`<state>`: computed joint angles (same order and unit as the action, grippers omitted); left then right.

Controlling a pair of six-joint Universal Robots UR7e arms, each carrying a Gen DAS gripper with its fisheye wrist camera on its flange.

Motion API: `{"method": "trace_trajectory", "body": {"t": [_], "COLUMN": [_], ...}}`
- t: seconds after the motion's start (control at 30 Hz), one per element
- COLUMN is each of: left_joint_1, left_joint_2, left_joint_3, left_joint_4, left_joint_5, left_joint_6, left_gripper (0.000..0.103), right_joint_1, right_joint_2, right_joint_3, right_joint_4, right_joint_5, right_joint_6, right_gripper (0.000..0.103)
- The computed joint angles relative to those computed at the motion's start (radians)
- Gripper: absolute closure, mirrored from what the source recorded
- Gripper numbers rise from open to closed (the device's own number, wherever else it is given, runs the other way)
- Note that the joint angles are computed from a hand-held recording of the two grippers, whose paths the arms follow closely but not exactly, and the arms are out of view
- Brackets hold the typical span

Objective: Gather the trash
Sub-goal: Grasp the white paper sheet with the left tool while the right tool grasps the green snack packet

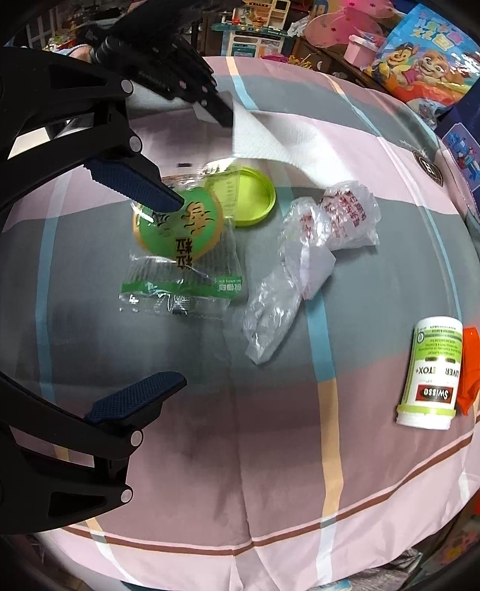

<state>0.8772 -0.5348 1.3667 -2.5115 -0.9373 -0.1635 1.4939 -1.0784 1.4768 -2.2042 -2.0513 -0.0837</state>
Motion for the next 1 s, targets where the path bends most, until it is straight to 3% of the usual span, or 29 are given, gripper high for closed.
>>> {"method": "trace_trajectory", "body": {"t": [0.27, 0.4, 0.5, 0.57, 0.67, 1.0], "left_joint_1": [0.0, 0.005, 0.004, -0.002, -0.015, -0.063], "left_joint_2": [-0.059, -0.074, -0.076, -0.075, -0.068, -0.054], "left_joint_3": [0.054, 0.066, 0.064, 0.06, 0.05, 0.02], "left_joint_4": [-0.045, -0.037, -0.032, -0.033, -0.036, -0.047], "left_joint_5": [-0.026, -0.048, -0.065, -0.072, -0.074, -0.078], "left_joint_6": [-0.031, -0.06, -0.072, -0.069, -0.061, -0.057], "left_gripper": [0.1, 0.1, 0.1, 0.1, 0.1, 0.1], "right_joint_1": [0.013, 0.021, 0.021, 0.014, 0.015, -0.018], "right_joint_2": [0.045, 0.047, 0.03, 0.008, -0.013, -0.12], "right_joint_3": [-0.024, 0.021, 0.066, 0.08, 0.088, 0.156], "right_joint_4": [0.029, -0.054, -0.139, -0.15, -0.156, -0.235], "right_joint_5": [0.031, -0.003, 0.004, 0.052, 0.076, 0.131], "right_joint_6": [-0.01, -0.073, -0.137, -0.162, -0.18, -0.189], "right_gripper": [0.019, 0.019, 0.034, 0.057, 0.075, 0.08]}}
